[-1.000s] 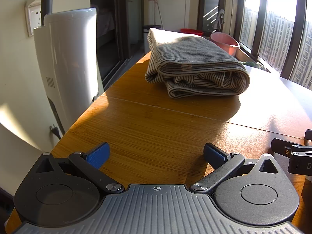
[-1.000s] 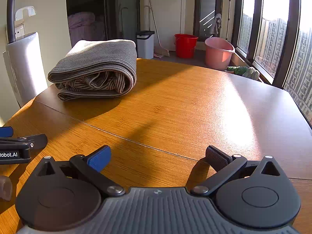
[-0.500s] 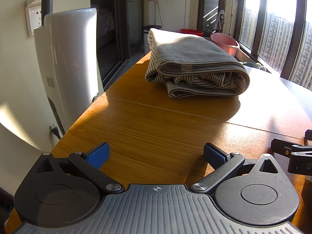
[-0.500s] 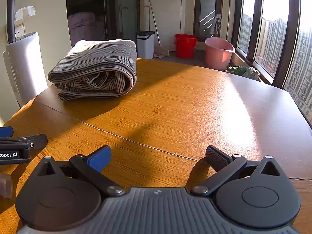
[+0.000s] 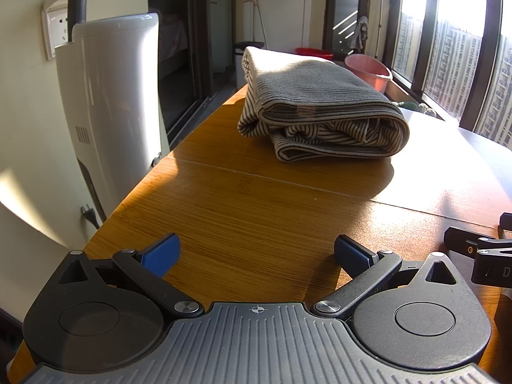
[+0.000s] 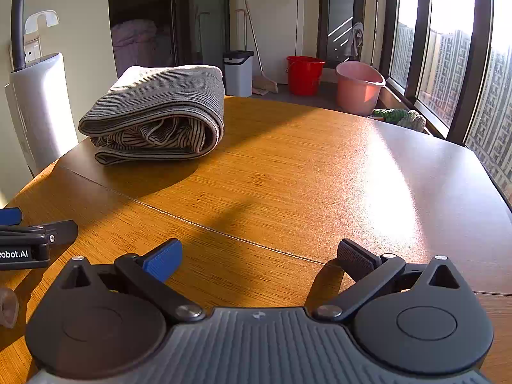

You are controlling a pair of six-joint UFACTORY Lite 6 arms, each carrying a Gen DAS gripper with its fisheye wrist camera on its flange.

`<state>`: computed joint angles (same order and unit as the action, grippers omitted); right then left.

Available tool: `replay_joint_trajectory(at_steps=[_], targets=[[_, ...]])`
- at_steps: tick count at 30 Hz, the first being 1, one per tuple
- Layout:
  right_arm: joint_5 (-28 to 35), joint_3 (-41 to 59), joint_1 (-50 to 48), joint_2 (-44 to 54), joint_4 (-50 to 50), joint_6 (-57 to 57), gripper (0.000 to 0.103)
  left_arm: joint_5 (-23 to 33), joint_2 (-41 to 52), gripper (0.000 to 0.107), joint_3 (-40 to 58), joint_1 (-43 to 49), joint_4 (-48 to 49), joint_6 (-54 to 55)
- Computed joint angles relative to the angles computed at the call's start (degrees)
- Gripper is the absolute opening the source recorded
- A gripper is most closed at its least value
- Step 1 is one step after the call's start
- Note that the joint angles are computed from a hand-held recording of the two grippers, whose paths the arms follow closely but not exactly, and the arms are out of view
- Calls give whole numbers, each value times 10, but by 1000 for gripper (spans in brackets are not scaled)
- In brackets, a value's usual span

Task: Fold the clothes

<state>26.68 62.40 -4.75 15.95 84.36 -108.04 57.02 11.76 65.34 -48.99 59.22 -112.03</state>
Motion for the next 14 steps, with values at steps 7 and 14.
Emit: replay_joint_trajectory(at_steps=[7, 14], targets=[[-18, -25, 20, -21, 34, -29, 103, -80, -122, 103, -130, 15, 93, -120], [74, -11, 125, -37, -112, 51, 103, 63, -340, 103, -293, -38, 214, -247]])
